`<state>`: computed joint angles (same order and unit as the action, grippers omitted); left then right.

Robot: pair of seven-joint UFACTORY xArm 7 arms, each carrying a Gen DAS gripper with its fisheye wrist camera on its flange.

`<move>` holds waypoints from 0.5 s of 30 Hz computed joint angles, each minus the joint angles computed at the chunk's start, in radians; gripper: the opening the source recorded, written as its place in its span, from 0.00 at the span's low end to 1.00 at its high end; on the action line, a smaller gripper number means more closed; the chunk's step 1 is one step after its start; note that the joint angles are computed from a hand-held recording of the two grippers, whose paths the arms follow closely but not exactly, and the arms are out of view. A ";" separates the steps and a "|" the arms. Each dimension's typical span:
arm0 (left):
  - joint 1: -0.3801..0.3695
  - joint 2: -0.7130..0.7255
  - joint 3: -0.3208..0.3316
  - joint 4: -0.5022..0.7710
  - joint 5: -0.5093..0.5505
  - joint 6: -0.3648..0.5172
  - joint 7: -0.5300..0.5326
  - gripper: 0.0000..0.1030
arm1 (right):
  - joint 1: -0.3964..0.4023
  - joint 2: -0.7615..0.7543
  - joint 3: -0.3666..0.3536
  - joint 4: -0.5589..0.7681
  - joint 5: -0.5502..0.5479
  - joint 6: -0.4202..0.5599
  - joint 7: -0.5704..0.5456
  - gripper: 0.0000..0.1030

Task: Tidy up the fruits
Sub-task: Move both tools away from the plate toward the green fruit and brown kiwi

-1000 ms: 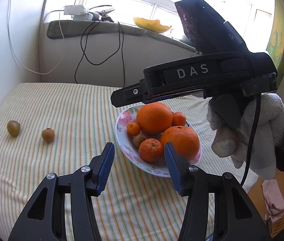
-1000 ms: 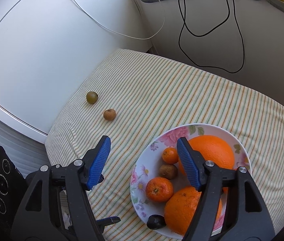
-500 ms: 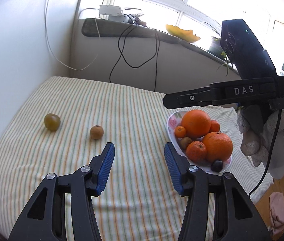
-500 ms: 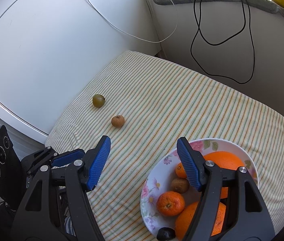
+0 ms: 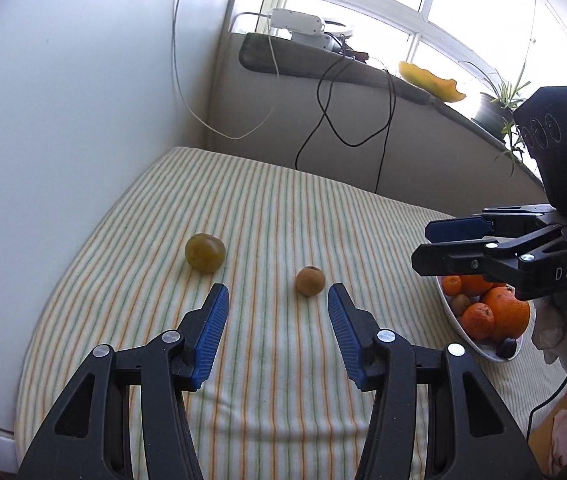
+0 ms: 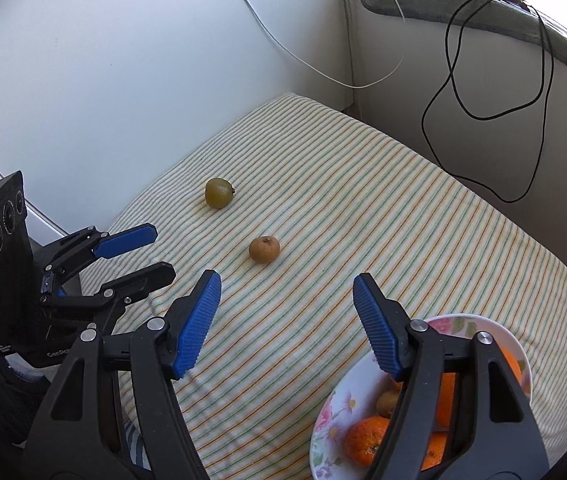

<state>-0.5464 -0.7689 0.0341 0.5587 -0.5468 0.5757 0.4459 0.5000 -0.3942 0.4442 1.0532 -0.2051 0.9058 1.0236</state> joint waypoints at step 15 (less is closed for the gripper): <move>0.026 0.195 0.013 0.078 -0.016 -0.071 0.054 0.49 | 0.048 0.196 -0.026 0.108 -0.073 0.024 -0.029 0.68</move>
<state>-0.5207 -0.5737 0.0474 0.6369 -0.5624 0.5043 0.4996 0.5484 -0.1979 0.4182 1.1607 -0.2779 0.9300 0.9950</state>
